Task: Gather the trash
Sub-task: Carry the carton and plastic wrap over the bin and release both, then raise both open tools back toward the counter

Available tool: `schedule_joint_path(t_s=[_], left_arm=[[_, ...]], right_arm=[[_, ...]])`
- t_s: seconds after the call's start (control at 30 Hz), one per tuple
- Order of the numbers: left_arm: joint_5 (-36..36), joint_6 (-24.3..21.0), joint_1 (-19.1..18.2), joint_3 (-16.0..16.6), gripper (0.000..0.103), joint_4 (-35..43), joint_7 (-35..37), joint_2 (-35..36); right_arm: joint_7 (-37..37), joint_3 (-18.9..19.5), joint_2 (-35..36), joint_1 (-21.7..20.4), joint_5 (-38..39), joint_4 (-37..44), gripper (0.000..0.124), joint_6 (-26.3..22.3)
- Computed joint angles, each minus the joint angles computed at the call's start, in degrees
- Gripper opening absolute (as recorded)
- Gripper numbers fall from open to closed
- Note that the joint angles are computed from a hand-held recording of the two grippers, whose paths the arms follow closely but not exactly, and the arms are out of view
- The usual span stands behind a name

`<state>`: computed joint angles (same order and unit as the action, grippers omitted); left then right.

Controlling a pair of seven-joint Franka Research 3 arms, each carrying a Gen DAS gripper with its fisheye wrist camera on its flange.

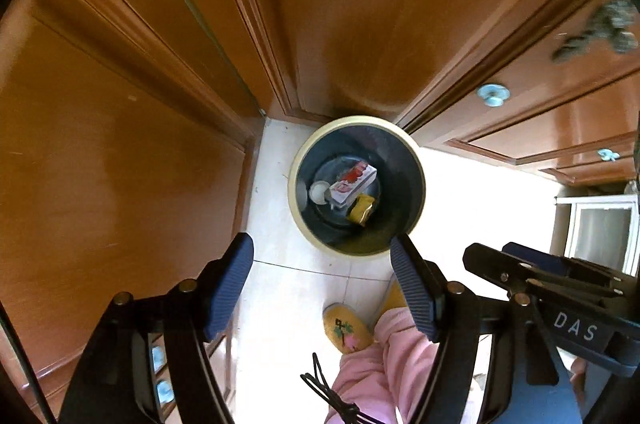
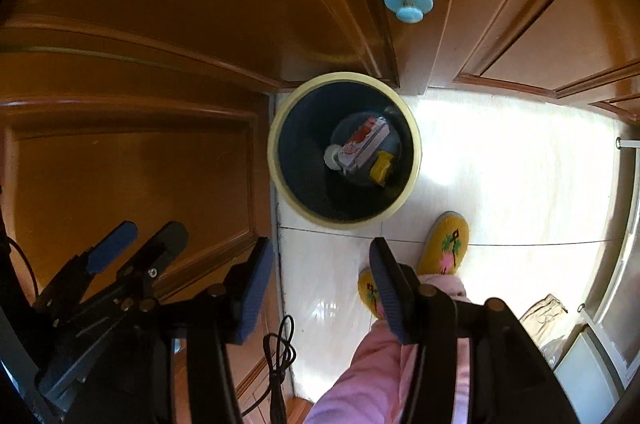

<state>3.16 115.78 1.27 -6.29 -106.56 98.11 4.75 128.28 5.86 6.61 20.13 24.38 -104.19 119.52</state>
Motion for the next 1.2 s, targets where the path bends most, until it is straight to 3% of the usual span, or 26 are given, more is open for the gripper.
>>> schedule_joint_path(t_s=[0.37,0.7,1.0,1.2], left_arm=[[-1.8,-10.1,-1.1,0.3,0.07,8.8,2.9,-8.3],[-3.3,-16.7,-3.0,0.2,0.073,20.4,4.2,-10.8],[-5.4,-18.5,-3.4,0.4,0.077,31.7,5.6,-9.5],[-9.0,-17.4,-2.7,0.7,0.078,40.5,5.1,-6.9]], right_arm=[[4.4,0.0,-9.6,-0.4,-5.3,5.7,0.051,-8.0],[5.7,1.3,-15.3,-1.4,-13.3,13.2,0.051,-11.1],[5.3,2.8,-16.3,-2.0,-21.3,22.2,0.051,-13.9],[5.5,4.4,-14.1,-1.7,-29.7,30.1,0.051,-15.5]])
